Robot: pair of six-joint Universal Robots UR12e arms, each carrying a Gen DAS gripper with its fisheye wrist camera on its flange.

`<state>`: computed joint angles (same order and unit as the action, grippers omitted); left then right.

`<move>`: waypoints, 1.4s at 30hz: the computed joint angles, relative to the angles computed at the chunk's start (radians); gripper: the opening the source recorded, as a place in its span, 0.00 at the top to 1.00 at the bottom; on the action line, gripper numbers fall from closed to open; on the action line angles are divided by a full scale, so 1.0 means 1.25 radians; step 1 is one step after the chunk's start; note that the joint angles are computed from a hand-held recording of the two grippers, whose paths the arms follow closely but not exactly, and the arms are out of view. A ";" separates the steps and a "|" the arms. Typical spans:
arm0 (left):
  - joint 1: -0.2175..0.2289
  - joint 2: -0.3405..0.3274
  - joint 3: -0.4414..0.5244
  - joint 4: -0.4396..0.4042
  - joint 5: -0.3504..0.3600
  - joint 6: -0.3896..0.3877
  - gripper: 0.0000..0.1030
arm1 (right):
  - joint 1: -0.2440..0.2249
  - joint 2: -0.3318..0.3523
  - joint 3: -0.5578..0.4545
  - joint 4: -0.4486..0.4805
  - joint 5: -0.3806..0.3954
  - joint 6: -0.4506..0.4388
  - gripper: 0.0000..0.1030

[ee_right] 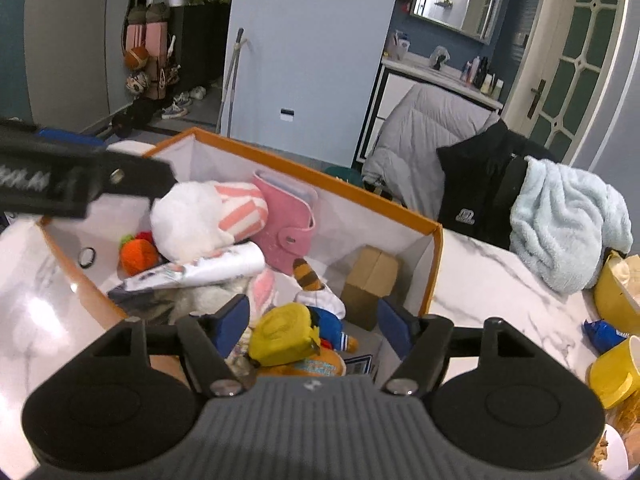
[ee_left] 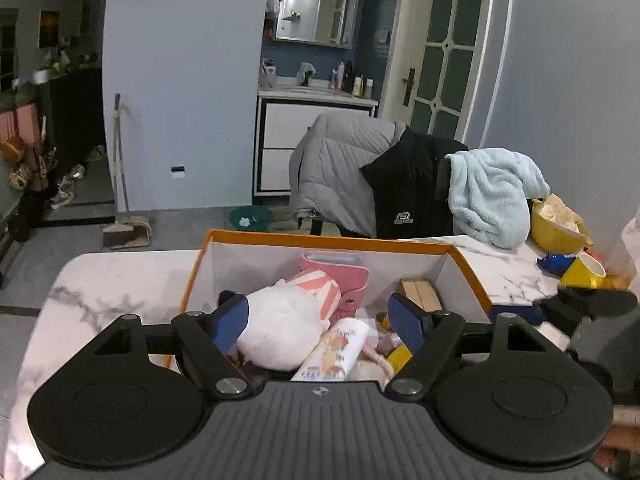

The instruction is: Organize objects

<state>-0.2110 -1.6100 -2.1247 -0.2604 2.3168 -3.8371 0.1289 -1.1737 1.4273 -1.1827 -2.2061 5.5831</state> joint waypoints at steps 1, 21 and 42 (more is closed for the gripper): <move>-0.011 0.004 0.002 -0.018 0.016 -0.013 0.12 | 0.003 0.006 -0.013 0.017 -0.005 0.011 0.25; -0.154 0.055 0.073 -0.567 0.163 -0.465 0.00 | 0.029 0.163 -0.324 0.373 -0.011 0.176 0.01; -0.179 0.059 0.085 -0.745 0.156 -0.704 0.00 | 0.043 0.251 -0.454 0.417 0.048 0.314 0.01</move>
<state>-0.4345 -1.5367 -2.0180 -1.1911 2.5117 -4.7175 0.1826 -0.8597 0.8598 -0.6620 -2.1464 5.9753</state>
